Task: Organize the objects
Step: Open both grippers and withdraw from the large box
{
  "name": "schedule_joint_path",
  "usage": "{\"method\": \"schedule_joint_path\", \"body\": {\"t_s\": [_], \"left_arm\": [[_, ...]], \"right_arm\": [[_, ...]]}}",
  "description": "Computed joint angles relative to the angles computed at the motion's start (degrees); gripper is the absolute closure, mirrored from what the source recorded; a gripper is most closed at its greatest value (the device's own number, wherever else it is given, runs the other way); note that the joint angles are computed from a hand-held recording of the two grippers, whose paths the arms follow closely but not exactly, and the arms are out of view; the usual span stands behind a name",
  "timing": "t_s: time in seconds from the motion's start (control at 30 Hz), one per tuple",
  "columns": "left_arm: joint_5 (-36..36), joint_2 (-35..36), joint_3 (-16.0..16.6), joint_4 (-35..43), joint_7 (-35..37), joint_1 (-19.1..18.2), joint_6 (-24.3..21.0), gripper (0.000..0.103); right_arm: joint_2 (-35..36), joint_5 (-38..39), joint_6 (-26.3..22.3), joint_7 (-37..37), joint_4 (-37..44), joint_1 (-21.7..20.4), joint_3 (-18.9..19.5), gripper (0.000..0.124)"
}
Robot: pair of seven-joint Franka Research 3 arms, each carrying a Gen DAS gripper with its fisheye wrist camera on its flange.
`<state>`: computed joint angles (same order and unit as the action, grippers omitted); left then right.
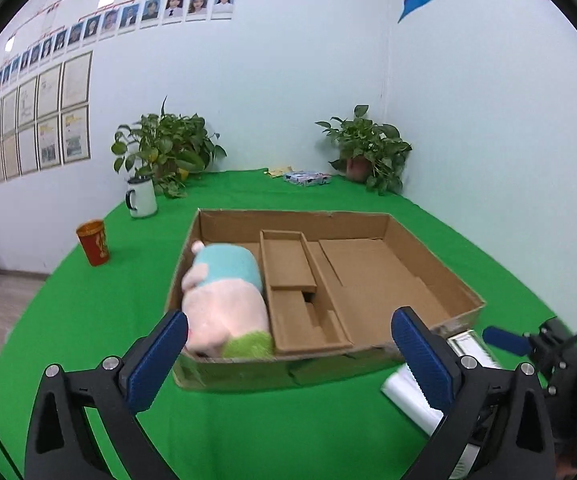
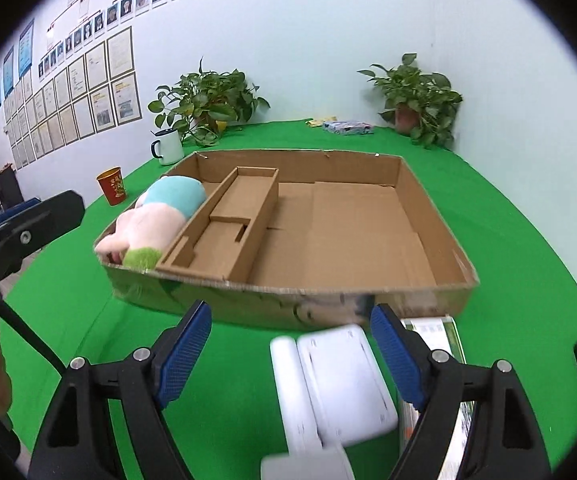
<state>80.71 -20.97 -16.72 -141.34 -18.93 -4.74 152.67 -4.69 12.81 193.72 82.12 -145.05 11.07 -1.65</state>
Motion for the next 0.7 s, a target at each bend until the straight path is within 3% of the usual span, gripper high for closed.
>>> {"method": "schedule_joint_path", "body": {"t_s": [0.07,0.47,0.7], "left_arm": [[-0.4,-0.2,-0.9,-0.1,-0.7,-0.6,-1.0,0.001],[-5.3,2.3,-2.4,1.2,-1.5,-3.5,-3.3,0.001],[-4.6,3.0,-1.9,0.9,-2.6,-4.1,-0.6,0.002]], "right_arm": [[-1.9,-1.6,1.2,1.0,-2.5,1.1,-1.3,0.042],[-6.1,0.1,3.6,-1.9,-9.1,-0.2,0.2,0.042],[-7.7,-8.5,3.8,3.5,-11.2,6.0,-9.7,0.042]]}}
